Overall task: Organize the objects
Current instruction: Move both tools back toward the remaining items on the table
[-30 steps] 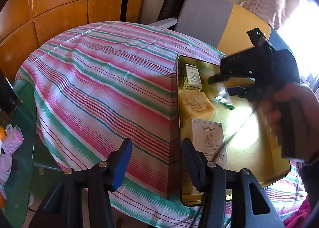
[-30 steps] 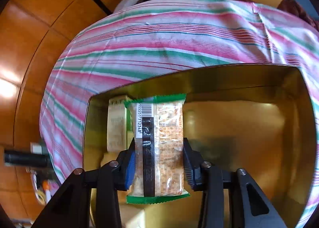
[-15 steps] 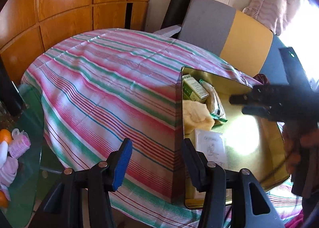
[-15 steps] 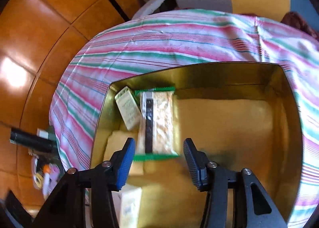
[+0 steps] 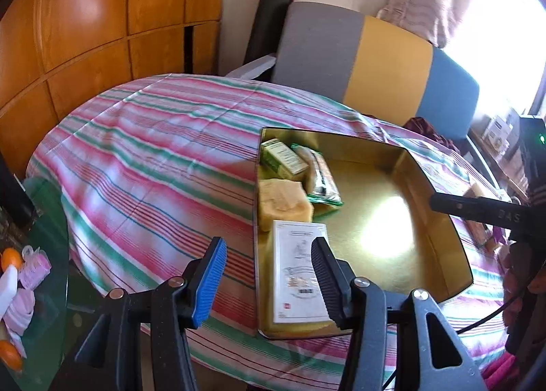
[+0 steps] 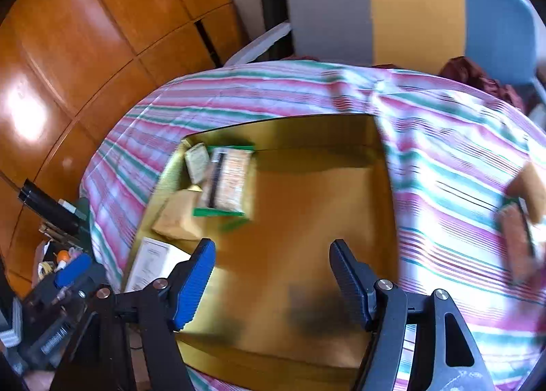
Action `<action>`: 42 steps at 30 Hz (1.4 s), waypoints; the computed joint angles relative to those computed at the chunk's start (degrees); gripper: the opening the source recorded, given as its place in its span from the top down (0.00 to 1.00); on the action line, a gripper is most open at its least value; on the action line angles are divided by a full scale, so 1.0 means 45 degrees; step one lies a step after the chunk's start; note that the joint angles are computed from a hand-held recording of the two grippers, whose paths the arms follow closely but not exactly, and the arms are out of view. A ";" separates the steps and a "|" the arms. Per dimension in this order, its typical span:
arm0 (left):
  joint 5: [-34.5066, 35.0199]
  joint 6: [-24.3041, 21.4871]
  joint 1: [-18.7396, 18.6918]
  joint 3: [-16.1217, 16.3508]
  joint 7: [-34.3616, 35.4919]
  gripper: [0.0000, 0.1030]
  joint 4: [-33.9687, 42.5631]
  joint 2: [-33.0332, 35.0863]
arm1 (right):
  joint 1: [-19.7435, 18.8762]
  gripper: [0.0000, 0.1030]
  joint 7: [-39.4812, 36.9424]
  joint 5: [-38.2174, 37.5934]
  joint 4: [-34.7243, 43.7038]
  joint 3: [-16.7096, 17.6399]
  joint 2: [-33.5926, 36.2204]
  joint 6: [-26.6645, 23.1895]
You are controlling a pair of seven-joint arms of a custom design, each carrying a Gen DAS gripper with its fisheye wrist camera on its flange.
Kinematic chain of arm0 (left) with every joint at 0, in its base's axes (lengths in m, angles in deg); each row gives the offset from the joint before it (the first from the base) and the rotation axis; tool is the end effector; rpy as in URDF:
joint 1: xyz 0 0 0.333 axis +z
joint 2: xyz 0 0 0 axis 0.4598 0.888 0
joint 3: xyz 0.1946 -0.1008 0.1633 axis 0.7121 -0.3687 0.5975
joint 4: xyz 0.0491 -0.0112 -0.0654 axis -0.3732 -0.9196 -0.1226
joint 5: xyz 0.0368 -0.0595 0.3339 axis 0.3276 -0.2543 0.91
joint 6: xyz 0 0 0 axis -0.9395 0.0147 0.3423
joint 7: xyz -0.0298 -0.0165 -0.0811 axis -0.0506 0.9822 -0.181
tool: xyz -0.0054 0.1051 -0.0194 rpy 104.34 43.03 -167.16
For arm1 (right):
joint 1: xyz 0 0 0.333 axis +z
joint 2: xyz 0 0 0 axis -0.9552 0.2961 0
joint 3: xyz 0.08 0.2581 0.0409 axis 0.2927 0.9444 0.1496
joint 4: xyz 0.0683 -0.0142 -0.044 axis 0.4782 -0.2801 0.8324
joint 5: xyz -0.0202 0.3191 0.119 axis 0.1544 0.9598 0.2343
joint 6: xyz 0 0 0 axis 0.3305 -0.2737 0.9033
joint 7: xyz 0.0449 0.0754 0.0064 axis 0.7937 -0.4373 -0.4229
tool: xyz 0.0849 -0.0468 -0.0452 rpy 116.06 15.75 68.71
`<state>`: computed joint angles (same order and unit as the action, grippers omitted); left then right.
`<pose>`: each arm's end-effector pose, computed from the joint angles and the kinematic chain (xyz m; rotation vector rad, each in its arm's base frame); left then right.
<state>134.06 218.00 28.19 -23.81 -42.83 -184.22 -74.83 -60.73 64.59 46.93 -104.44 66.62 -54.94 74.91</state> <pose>0.3662 -0.1169 0.3621 -2.2515 1.0324 -0.5633 0.6011 0.2187 0.3704 -2.2725 1.0319 0.0198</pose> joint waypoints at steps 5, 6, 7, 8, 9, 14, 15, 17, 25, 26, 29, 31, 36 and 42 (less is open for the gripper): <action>-0.0124 -0.0200 -0.0297 -0.0160 0.0436 0.49 0.0662 0.0539 | -0.0774 0.32 -0.0134 0.0403 -0.0321 -0.0417 -0.0287 0.0305; -0.0154 -0.0259 -0.0371 -0.0170 0.0529 0.49 0.0812 0.0676 | -0.0912 0.32 -0.0072 0.0394 -0.0278 -0.0530 -0.0272 0.0372; -0.0197 -0.0324 -0.0457 -0.0175 0.0648 0.49 0.0980 0.0822 | -0.1063 0.31 -0.0011 0.0358 -0.0215 -0.0651 -0.0228 0.0443; -0.0232 -0.0401 -0.0549 -0.0188 0.0791 0.49 0.1197 0.1016 | -0.1201 0.31 0.0091 0.0270 -0.0102 -0.0780 -0.0148 0.0516; -0.0259 -0.0467 -0.0635 -0.0180 0.0908 0.49 0.1379 0.1183 | -0.1336 0.30 0.0223 0.0167 0.0052 -0.0897 -0.0045 0.0583; -0.0250 -0.0596 -0.1109 -0.0086 0.1640 0.49 0.2550 0.2284 | -0.2059 0.29 0.1222 -0.0394 0.1039 -0.1449 0.0691 0.1473; -0.0242 -0.0586 -0.1210 -0.0045 0.1784 0.49 0.2773 0.2494 | -0.2191 0.28 0.1454 -0.0523 0.1253 -0.1542 0.0878 0.1793; -0.0188 -0.0507 -0.1414 0.0034 0.2165 0.49 0.3319 0.2987 | -0.2483 0.27 0.2053 -0.0777 0.1804 -0.1721 0.1352 0.2313; -0.0860 -0.0415 -0.2372 0.0441 0.4120 0.49 0.5877 0.5211 | -0.3841 0.26 0.5513 -0.1276 0.4182 -0.1948 0.3272 0.2707; -0.1029 -0.0335 -0.2495 0.0501 0.4460 0.49 0.6297 0.5549 | -0.4185 0.26 0.5881 -0.1069 0.4568 -0.1740 0.3484 0.2394; -0.1824 0.0024 -0.2809 0.0690 0.5542 0.49 0.7407 0.6504 | -0.4812 0.25 0.6364 -0.0685 0.4914 -0.1331 0.3657 0.1865; -0.2655 0.0342 -0.2991 0.0775 0.6412 0.49 0.8180 0.7182 | -0.4967 0.24 0.6602 -0.0603 0.4958 -0.1246 0.3671 0.1679; -0.4771 0.0647 -0.3385 0.0799 0.8866 0.49 1.0821 0.9245 | -0.5265 0.23 0.6314 -0.0178 0.4892 -0.0878 0.3598 0.1503; -0.7619 0.0032 -0.3515 0.0399 1.1876 0.49 1.5036 1.2505 | -0.5389 0.22 0.5813 0.0288 0.4853 -0.0684 0.3545 0.1220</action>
<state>99.77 218.14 12.38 -22.01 10.61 -116.56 -18.56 -84.98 90.74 48.22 -82.60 63.54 -38.98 80.40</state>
